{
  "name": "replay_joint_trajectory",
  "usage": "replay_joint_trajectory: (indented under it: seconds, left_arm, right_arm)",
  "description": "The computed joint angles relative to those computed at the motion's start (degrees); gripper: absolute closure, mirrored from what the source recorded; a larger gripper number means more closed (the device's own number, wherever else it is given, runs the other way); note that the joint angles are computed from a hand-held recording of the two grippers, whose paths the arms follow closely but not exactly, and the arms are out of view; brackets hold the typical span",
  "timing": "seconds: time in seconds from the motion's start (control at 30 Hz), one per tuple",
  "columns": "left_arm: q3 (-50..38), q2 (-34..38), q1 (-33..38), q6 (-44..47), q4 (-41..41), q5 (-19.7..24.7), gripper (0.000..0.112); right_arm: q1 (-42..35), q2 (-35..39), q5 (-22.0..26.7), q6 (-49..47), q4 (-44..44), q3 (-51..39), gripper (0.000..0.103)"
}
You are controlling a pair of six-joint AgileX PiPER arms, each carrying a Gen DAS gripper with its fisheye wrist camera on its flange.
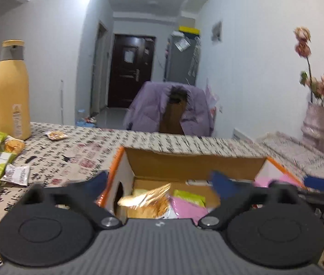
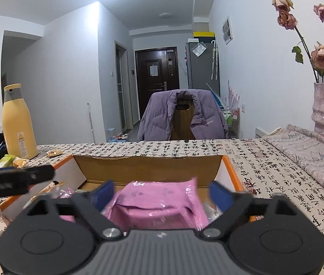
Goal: Organize snacks
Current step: 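Lower both packets into the box and open both grippers, then move both open grippers back to the packets beside the box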
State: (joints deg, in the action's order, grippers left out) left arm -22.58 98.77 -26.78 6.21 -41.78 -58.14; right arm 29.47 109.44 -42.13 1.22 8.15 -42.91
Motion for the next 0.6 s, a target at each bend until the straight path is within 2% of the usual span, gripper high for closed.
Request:
replay_joint_trajectory:
  seconds: [0.03,0.17,0.37,0.6]
  left_arm:
    - [0.32,0.23,-0.10,-0.89,0.03,-1.08,0.009]
    - [-0.37,-0.02,0.99,-0.93,0.76,1.20,0.009]
    - [-0.86,-0.16,-0.13,0.61,-0.89,0.75,0.009]
    - [-0.81,-5.85,-2.93,5.76,-6.76,3.25,0.009]
  right_arm:
    - [-0.03,0.14,-0.40,0.22,0.01,0.08,0.000]
    - [-0.36,0.48,-0.09,0.27,0.28,-0.25,0.000]
    - [-0.44,0.77,-1.34,-0.75,0.98,-0.39,0.000]
    - [0.77,-3.82,-0.66,-3.13,4.95,1.65,0.000]
